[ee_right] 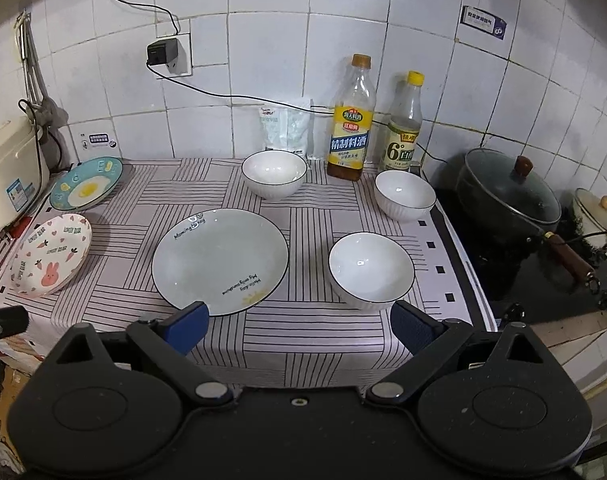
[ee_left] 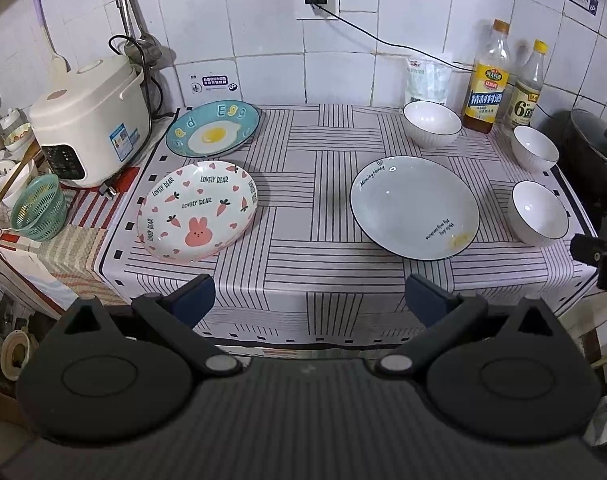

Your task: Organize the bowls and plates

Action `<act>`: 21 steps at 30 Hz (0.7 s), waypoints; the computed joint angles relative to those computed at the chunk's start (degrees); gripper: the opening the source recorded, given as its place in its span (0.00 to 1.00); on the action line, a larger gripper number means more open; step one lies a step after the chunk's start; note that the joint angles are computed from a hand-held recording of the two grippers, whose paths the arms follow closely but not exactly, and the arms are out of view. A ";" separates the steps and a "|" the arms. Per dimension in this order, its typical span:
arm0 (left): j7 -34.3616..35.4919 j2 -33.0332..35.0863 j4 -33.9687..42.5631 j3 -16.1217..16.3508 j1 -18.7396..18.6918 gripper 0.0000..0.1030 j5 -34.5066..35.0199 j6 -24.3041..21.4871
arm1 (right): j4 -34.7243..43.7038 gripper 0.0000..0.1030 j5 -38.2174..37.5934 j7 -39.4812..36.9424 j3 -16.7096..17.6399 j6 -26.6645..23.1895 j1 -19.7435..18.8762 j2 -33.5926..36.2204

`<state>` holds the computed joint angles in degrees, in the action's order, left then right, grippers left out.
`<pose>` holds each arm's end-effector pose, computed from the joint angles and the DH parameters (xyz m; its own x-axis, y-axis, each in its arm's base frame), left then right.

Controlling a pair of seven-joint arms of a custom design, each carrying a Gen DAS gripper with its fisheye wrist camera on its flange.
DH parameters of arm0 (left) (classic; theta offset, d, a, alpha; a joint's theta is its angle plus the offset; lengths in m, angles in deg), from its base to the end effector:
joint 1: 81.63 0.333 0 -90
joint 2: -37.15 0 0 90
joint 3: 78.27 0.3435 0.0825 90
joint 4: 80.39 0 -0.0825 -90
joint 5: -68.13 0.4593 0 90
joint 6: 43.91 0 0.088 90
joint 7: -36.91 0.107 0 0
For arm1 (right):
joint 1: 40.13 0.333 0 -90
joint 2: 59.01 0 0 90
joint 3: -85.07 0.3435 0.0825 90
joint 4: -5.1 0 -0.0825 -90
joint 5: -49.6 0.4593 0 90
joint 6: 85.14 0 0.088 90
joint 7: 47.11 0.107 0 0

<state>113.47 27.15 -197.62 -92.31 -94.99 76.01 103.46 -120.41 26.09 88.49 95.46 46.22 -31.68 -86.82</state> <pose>0.5473 -0.2964 0.5996 -0.3300 -0.9437 -0.0217 -0.7121 0.2640 -0.6506 0.4842 0.1732 0.6532 -0.2737 -0.9618 -0.0067 -0.7168 0.2086 -0.6654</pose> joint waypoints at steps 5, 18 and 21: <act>-0.34 0.00 -0.72 0.07 0.00 1.00 -0.48 2.27 | -0.33 0.96 0.57 -1.16 -0.39 0.85 0.32 0.09; -7.24 6.11 1.14 -0.60 1.83 1.00 7.11 13.83 | -7.32 0.96 -9.00 -5.09 -0.67 28.28 -4.35 0.92; -2.80 10.41 4.00 0.14 0.58 1.00 4.00 14.55 | -8.94 0.96 -4.73 -8.42 -3.06 36.90 -3.67 3.79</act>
<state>110.67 37.56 -193.62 -92.17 -94.42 80.02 118.00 -129.34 21.36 80.07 92.40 83.11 -35.35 -83.03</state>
